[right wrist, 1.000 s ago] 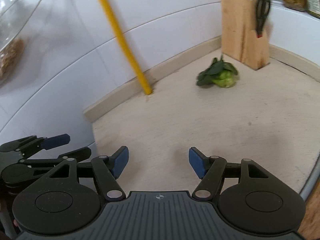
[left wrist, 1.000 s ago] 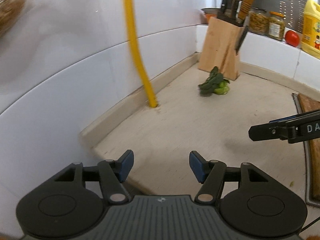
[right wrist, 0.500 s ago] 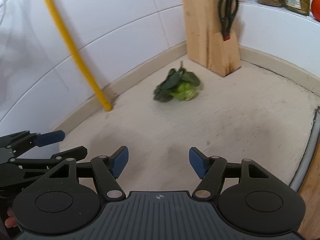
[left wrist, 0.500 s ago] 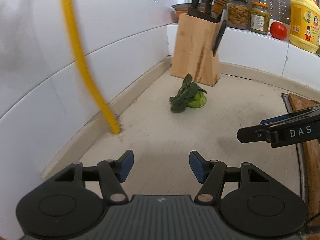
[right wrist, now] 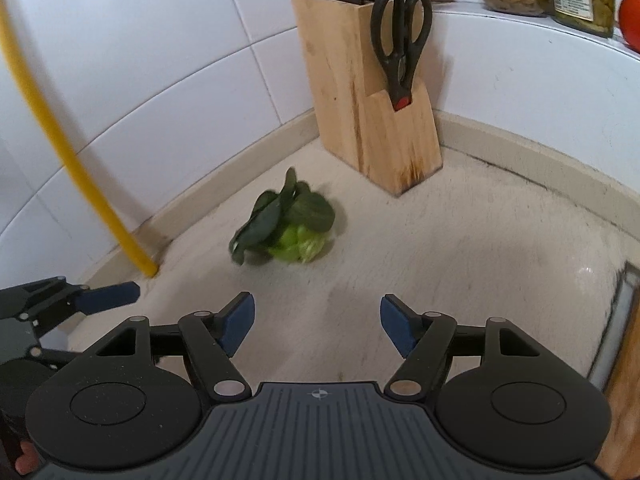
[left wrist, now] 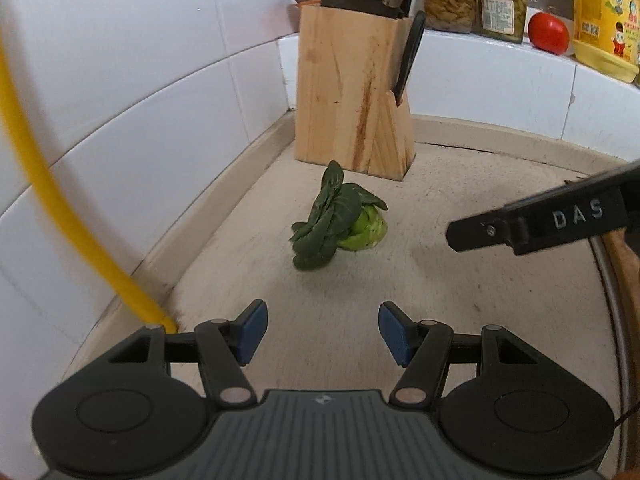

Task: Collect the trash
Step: 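Move the open left tool toward the green bok choy by the knife block, then close the left tool on the bok choy stem and lift it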

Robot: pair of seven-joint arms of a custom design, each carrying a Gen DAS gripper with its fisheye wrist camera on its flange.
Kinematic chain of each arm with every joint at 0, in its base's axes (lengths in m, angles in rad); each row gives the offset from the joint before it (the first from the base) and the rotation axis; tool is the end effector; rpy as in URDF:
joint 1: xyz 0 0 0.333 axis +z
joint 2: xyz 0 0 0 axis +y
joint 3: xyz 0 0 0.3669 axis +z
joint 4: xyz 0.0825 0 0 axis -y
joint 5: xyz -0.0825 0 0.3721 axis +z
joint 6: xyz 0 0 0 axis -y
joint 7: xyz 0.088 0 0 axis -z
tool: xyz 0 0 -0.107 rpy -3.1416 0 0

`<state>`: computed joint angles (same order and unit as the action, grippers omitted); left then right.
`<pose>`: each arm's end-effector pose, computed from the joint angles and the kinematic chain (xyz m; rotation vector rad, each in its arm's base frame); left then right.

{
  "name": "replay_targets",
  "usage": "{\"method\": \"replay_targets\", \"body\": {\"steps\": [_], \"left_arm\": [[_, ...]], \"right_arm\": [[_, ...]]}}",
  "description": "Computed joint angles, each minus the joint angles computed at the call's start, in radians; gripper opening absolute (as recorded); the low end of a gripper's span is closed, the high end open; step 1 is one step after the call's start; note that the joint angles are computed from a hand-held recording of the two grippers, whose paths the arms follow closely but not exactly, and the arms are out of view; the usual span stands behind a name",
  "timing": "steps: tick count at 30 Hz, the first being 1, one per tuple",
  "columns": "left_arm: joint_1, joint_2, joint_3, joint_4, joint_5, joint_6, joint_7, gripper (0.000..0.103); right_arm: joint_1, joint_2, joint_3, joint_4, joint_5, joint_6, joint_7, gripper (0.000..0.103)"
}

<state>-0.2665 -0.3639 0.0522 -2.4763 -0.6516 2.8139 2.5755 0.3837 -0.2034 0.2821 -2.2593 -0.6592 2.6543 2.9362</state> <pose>0.4360 -0.0620 0.5498 -1.1135 2.2992 -0.8762 0.3817 0.3341 0.5592 -1.5571 1.8831 -0.4903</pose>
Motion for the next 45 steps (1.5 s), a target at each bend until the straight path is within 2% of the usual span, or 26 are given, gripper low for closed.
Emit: {"method": "replay_targets", "body": {"steps": [6, 23, 31, 33, 35, 38, 42, 45], "left_arm": [[-0.011, 0.081, -0.017, 0.051, -0.026, 0.009, 0.030, 0.057], [0.065, 0.239, -0.103, 0.180, -0.152, -0.010, 0.161, 0.057], [0.107, 0.304, -0.152, 0.225, -0.201, -0.012, 0.211, 0.057], [0.121, 0.318, -0.157, 0.244, -0.215, -0.046, 0.219, 0.057], [0.132, 0.332, -0.166, 0.261, -0.236, -0.060, 0.238, 0.058], [0.148, 0.343, -0.177, 0.276, -0.258, -0.076, 0.251, 0.058], [0.164, 0.348, -0.185, 0.281, -0.265, -0.097, 0.264, 0.055], [0.171, 0.350, -0.189, 0.285, -0.248, -0.111, 0.243, 0.049]], "right_arm": [[-0.012, 0.065, -0.043, 0.034, 0.023, 0.063, -0.053, 0.077], [0.017, 0.213, -0.132, 0.164, 0.040, 0.108, -0.166, 0.083], [0.036, 0.294, -0.173, 0.223, 0.141, 0.142, -0.272, 0.086], [0.042, 0.308, -0.181, 0.234, 0.167, 0.153, -0.295, 0.086], [0.035, 0.325, -0.175, 0.244, 0.261, 0.165, -0.366, 0.086], [0.040, 0.342, -0.178, 0.251, 0.347, 0.175, -0.416, 0.080], [0.036, 0.338, -0.164, 0.227, 0.474, 0.217, -0.499, 0.063], [0.063, 0.329, -0.184, 0.224, 0.444, 0.209, -0.472, 0.062]]}}
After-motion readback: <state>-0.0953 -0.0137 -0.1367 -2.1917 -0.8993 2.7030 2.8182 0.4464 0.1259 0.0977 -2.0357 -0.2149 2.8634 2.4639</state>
